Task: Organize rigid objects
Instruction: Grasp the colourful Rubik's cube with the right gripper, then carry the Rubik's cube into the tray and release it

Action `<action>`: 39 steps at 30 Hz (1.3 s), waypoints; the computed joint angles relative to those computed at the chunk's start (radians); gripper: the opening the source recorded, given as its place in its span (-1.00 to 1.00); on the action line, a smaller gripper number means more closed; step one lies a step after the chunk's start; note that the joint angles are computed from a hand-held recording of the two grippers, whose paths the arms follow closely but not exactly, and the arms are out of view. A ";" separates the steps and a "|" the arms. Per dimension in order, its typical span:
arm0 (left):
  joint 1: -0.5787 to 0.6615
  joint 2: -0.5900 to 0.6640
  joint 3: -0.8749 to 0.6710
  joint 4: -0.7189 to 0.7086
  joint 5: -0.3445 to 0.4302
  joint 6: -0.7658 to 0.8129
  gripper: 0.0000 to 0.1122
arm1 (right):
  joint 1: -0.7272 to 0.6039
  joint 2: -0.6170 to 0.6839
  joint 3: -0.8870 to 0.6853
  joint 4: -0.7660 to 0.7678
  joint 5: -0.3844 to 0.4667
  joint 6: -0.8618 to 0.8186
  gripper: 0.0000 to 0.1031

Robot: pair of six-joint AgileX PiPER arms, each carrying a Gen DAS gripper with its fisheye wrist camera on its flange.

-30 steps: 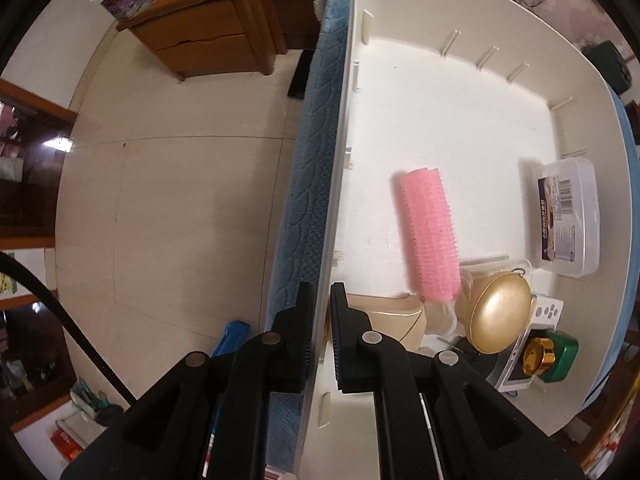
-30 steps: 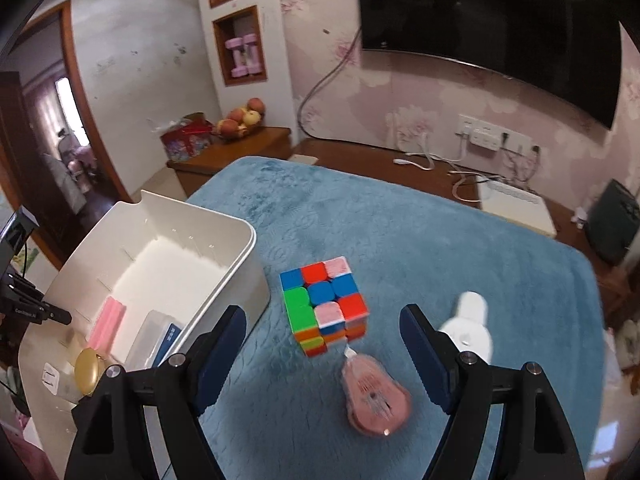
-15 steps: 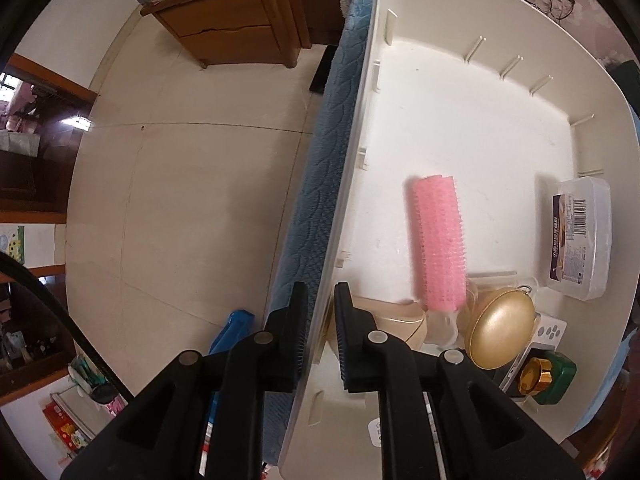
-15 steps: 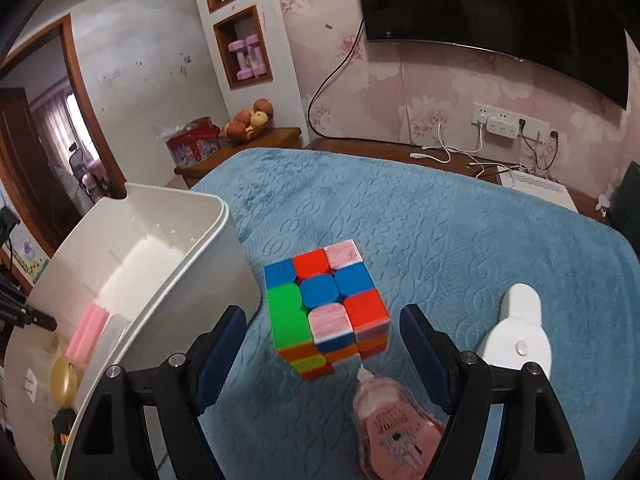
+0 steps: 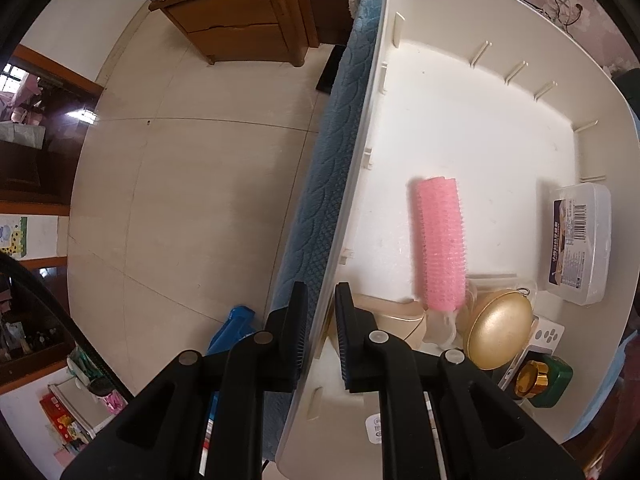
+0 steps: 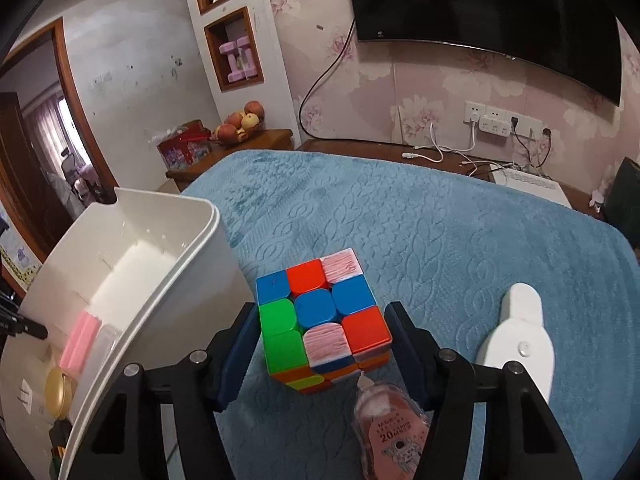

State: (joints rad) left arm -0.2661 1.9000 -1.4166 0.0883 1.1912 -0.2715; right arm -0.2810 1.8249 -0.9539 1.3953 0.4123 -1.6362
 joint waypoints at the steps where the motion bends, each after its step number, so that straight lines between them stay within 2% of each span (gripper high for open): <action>1: 0.000 -0.003 0.003 0.001 -0.001 0.003 -0.76 | 0.003 -0.016 0.010 -0.026 -0.015 0.024 0.25; 5: -0.003 -0.011 0.016 0.002 -0.012 0.009 -0.75 | 0.000 -0.070 0.050 -0.073 -0.035 0.080 0.25; 8: 0.001 -0.019 0.022 -0.006 -0.017 0.016 -0.75 | -0.002 -0.125 0.084 -0.159 -0.050 0.189 0.23; 13: -0.001 -0.045 0.049 -0.007 -0.037 0.035 -0.75 | -0.016 -0.248 0.160 -0.316 -0.028 0.371 0.22; 16: -0.008 -0.067 0.072 0.003 -0.055 0.043 -0.75 | -0.008 -0.333 0.201 -0.446 -0.024 0.526 0.21; 24: 0.019 -0.110 0.118 -0.041 -0.083 0.082 -0.79 | 0.031 -0.540 0.240 -0.726 0.062 0.921 0.17; 31: 0.068 -0.144 0.145 -0.119 -0.100 0.175 -0.81 | 0.160 -0.669 0.213 -0.921 0.131 1.262 0.11; 36: 0.080 -0.159 0.164 -0.141 -0.107 0.250 -0.81 | 0.273 -0.723 0.208 -0.985 0.139 1.415 0.11; 39: 0.098 -0.158 0.166 -0.164 -0.111 0.294 -0.81 | 0.384 -0.750 0.200 -1.090 0.140 1.588 0.11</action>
State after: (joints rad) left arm -0.1677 1.7424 -1.2506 -0.0759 1.0803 0.0227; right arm 0.1028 1.0754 -0.7539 0.3054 0.5525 -0.0484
